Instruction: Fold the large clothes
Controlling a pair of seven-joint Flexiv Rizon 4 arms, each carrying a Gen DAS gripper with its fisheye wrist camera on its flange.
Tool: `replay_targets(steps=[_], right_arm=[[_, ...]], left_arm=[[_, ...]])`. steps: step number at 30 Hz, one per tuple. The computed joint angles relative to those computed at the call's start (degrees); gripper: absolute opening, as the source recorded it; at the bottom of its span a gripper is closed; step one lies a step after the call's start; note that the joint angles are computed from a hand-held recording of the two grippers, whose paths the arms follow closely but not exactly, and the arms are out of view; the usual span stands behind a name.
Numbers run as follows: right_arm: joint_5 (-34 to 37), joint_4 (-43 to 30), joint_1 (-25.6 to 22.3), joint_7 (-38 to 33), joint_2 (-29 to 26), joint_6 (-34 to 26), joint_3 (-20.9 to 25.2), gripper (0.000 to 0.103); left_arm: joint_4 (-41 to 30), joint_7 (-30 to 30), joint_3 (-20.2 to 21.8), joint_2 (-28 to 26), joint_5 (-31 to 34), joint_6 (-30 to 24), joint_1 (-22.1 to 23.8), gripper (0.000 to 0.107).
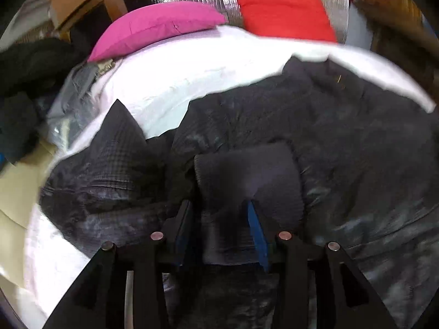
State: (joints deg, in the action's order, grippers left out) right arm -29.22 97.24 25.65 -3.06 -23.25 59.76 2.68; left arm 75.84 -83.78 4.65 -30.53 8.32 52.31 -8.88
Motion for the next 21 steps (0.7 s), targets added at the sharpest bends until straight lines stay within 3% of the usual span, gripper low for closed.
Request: replay_targets(steps=[5,7,9,11,14,15,17,18,21], right_arm=[[-2.37,0.18,0.97,2.02,1.22,-1.93,-1.00,0.061],[-6.07,1.47,1.54,5.48,2.58,-1.22,-2.24,0.061],[-16.46,4.39,3.17,14.28,5.39,-0.36,-5.61,0.061],[-27.78,6.64,3.80,23.02,7.70,0.04,-7.85,0.061],[-36.47,7.06,1.54,28.54,7.76,5.90,-7.93,0.061],[-36.32,6.40,0.37,27.43,6.79,8.37,-7.17,0.061],[-32.17,4.57,-1.90,22.81,4.17,11.44,-4.24,0.050],[-27.70,3.44,-2.89,18.35,2.64,12.34,-2.32,0.037],[-9.46,-1.65,-5.73,1.91,-2.03,8.18,5.45,0.037]], left_arm=[[1.22,-0.23,1.16,1.54,4.30,3.85,-1.52,0.044],[3.21,-0.99,1.03,3.12,4.07,8.11,-1.11,0.055],[5.30,-2.38,1.28,4.52,4.25,13.95,-0.88,0.067],[6.83,-2.90,1.35,5.31,4.09,18.71,-0.69,0.071],[9.37,3.16,-2.70,5.96,-0.47,21.47,1.77,0.076],[9.44,4.42,-2.81,5.86,-1.18,20.11,1.42,0.076],[8.03,6.01,-1.87,4.85,-1.12,16.25,0.11,0.076],[7.41,6.75,-1.61,4.40,-1.04,14.43,-0.35,0.076],[4.44,7.26,-0.74,2.66,-0.58,6.92,-1.65,0.077]])
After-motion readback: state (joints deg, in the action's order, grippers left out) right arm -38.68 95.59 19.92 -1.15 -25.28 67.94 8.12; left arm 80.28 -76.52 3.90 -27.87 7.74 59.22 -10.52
